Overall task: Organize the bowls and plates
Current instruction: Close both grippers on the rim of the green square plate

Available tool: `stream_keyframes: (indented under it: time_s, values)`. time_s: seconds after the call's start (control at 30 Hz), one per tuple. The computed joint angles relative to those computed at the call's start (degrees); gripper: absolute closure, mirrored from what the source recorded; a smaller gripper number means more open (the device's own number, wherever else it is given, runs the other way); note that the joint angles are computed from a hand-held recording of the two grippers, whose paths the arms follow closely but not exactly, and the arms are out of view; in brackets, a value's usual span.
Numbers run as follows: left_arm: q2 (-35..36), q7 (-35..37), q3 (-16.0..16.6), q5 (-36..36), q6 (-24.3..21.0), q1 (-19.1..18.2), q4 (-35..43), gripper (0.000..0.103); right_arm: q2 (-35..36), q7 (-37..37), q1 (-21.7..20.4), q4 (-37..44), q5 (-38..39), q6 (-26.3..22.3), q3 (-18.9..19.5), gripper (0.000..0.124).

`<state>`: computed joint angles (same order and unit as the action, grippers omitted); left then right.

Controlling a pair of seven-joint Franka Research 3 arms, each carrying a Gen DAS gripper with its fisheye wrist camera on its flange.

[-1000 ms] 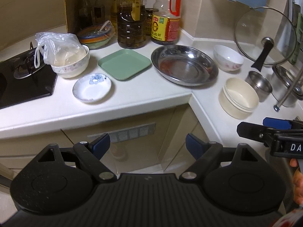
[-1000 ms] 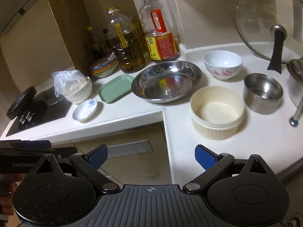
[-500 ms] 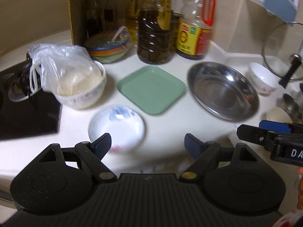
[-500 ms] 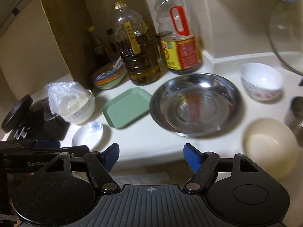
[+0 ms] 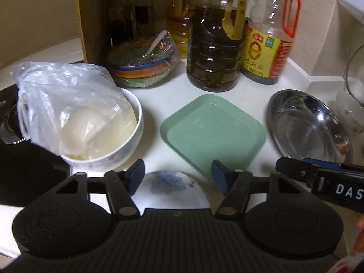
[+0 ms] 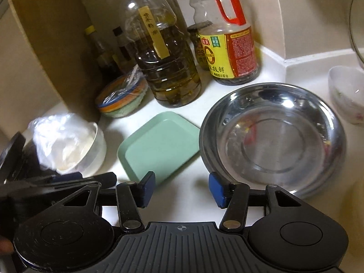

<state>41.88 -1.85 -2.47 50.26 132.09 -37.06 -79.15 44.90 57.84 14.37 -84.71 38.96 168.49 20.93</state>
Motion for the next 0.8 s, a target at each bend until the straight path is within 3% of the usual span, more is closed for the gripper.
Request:
stream_keyframes:
  time_s: [0.13,0.3,0.5,0.8]
  values:
    - [1.8,2.5,-0.1,-1.4,1.0,1.5,1.9,0.048,2.9,8.2,5.2,5.2,-3.8,-1.6,-5.8,0.078]
    - [3.9,5.6,0.0,-3.9,2.1,2.6,4.4,0.053,6.5,17.4,8.9,10.7,-9.0,-3.4,-10.0,0.087]
    - [6.3,9.1,0.1,-7.1,2.0,3.1,7.5,0.061,9.1,26.0,11.7,14.3,-14.9,-4.6,-13.4,0.091]
    - [9.7,13.5,0.3,-11.5,0.8,3.4,12.3,0.066,11.9,33.1,13.1,18.0,-20.6,-5.4,-15.1,0.094]
